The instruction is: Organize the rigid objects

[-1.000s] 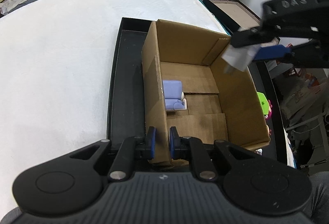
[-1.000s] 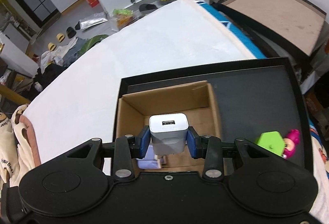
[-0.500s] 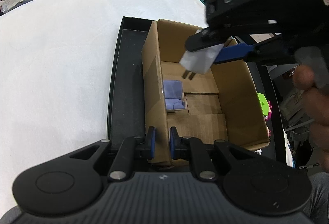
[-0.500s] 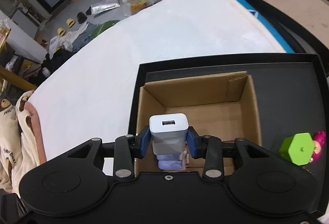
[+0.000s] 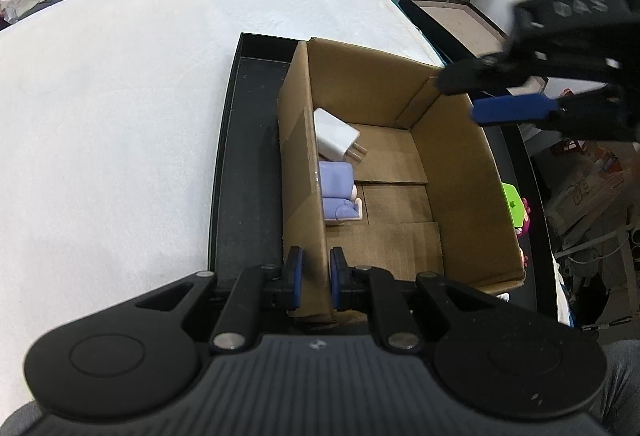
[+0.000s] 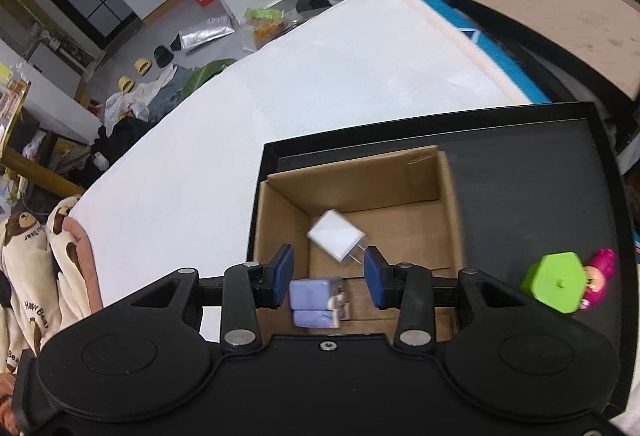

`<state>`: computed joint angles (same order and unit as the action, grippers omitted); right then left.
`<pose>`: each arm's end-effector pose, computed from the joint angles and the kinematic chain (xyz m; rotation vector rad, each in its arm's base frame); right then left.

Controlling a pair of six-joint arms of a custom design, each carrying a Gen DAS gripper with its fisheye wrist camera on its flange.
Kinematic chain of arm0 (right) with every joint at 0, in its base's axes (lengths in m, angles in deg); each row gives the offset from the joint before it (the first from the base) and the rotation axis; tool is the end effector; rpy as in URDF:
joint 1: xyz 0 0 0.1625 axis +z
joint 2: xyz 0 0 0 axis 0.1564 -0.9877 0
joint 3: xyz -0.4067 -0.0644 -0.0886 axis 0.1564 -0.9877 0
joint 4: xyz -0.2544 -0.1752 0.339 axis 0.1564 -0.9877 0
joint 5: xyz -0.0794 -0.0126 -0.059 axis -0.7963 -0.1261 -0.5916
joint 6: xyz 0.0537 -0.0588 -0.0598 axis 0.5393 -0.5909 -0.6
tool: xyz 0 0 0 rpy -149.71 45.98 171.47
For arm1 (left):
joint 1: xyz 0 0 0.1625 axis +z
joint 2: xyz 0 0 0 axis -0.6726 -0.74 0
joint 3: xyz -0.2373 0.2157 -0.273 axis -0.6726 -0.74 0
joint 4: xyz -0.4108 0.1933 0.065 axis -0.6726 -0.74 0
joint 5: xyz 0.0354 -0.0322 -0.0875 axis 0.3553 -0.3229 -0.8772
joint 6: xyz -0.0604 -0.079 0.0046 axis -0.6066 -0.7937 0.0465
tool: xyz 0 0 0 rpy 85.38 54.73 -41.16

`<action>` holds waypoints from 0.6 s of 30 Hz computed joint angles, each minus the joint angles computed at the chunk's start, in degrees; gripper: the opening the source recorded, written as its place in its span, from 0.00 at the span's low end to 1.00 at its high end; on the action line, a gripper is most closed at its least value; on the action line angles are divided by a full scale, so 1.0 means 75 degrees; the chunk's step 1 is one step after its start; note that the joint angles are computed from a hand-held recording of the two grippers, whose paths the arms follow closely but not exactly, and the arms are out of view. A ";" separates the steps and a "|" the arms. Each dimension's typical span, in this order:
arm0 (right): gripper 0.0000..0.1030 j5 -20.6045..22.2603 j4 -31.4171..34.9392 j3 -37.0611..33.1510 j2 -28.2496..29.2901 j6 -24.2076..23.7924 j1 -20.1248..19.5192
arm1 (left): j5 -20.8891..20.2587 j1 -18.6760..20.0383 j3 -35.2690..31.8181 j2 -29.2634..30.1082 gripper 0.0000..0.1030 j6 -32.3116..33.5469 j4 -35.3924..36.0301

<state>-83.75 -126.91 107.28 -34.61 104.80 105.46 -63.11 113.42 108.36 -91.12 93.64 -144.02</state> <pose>0.4391 -0.8040 0.1186 -0.2986 -2.5067 0.8016 -0.1020 -0.8235 0.3442 0.6604 2.6921 -0.2344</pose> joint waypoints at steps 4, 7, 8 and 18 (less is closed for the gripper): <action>0.39 -0.0159 -0.0271 0.0567 -0.0388 0.0039 0.0010 | 0.0046 -0.0019 0.0013 -0.0006 0.12 -0.0007 0.0000; 0.40 -0.0220 -0.0425 0.0983 -0.0676 0.0079 0.0011 | 0.0100 -0.0039 0.0049 -0.0018 0.12 -0.0016 -0.0025; 0.41 -0.0219 -0.0444 0.1073 -0.0744 0.0107 0.0010 | 0.0118 -0.0043 0.0054 -0.0016 0.12 -0.0011 -0.0034; 0.44 -0.0382 -0.0855 0.2328 -0.1593 0.0253 -0.0008 | 0.0335 -0.0118 0.0194 -0.0057 0.11 -0.0047 -0.0167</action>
<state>-86.61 -133.32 124.74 -46.56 106.70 105.40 -60.59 112.53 109.82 -91.55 93.29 -145.27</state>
